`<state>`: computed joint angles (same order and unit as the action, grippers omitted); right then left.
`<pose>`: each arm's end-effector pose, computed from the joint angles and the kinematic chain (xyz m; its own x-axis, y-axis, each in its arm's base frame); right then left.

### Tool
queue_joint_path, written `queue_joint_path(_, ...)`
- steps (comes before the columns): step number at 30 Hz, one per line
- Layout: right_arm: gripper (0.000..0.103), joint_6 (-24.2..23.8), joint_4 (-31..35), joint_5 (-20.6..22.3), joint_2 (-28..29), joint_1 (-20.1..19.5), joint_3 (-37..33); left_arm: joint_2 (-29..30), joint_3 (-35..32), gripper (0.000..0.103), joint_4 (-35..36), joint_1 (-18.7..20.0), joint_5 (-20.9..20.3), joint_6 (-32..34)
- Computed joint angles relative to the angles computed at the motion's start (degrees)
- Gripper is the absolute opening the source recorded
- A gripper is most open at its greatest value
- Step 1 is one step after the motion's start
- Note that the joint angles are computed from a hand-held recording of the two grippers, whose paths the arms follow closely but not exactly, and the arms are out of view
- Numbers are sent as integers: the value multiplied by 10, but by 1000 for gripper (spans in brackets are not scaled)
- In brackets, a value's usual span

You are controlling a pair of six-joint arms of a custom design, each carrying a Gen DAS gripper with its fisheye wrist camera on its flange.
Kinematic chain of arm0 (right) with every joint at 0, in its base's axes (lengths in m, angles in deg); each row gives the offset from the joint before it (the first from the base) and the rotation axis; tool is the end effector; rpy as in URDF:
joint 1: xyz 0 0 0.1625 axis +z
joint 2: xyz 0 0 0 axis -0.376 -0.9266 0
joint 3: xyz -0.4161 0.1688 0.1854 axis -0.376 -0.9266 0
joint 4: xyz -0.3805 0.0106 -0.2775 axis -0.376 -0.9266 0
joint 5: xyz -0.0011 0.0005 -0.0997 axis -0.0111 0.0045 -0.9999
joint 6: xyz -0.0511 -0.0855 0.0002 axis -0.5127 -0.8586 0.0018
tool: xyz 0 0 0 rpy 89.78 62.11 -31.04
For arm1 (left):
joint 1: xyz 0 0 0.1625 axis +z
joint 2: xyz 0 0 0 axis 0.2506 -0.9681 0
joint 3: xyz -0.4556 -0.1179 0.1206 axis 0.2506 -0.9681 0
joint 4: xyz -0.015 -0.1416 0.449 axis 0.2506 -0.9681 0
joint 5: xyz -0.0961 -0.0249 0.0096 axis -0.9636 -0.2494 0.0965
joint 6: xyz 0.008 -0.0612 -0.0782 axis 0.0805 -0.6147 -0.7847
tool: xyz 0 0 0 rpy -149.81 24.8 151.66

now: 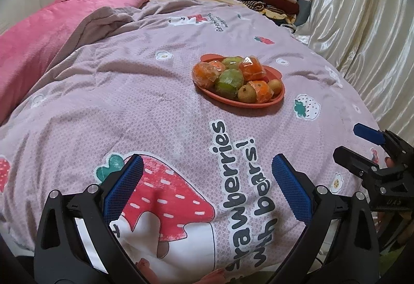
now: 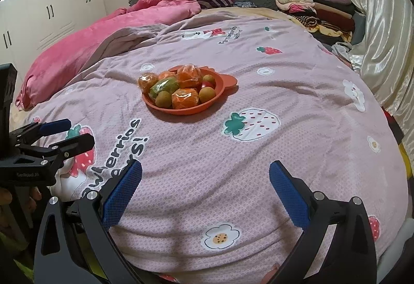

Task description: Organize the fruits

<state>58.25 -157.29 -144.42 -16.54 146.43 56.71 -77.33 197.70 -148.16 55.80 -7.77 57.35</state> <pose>0.3851 -0.4536 0.0109 -0.7364 -0.1592 0.6576 -0.5407 0.7226 -0.4307 0.0115 -0.5122 0.3608 -0.7669 0.2841 -0.5755 0.5600 0.7342 -0.3838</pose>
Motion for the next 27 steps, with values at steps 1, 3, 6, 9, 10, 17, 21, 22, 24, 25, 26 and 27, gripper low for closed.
queue_joint_path(1, 98, 1, 1, 0, 0, 0, 0, 0, 0, 93, -1, -1, 4, 0)
queue_joint_path(3, 98, 0, 1, 0, 0, 0, 0, 0, 1, 93, -3, -2, 9, -2)
queue_joint_path(6, 98, -1, 3, 2, 0, -1, 0, 0, 1, 93, -3, -2, 8, -1)
queue_joint_path(9, 98, -1, 6, 2, 1, -1, -2, 0, 1, 93, -4, -2, 9, 0)
queue_joint_path(10, 98, 0, 6, 2, 1, -1, -2, -1, 0, 93, -4, -2, 10, -1)
queue_joint_path(17, 98, -1, 5, 1, 2, -1, -3, -2, 0, 93, -4, -3, 11, -3)
queue_joint_path(21, 98, 0, 5, 1, 3, -1, -3, -2, 0, 93, -3, -3, 11, -2)
queue_joint_path(22, 98, 1, 5, 0, 3, -1, -3, -2, 0, 93, -4, -3, 11, -2)
queue_joint_path(24, 98, 0, 5, 2, 3, -2, -3, -2, 0, 93, -4, -3, 14, -2)
queue_joint_path(25, 98, -1, 4, 3, 2, -2, -2, -2, 1, 93, -4, -4, 15, -3)
queue_joint_path(26, 98, -1, 4, 3, 3, -2, -2, -1, 1, 93, -4, -3, 15, -3)
queue_joint_path(27, 98, -1, 4, 3, 2, -2, -2, -1, 1, 93, -5, -3, 15, -2)
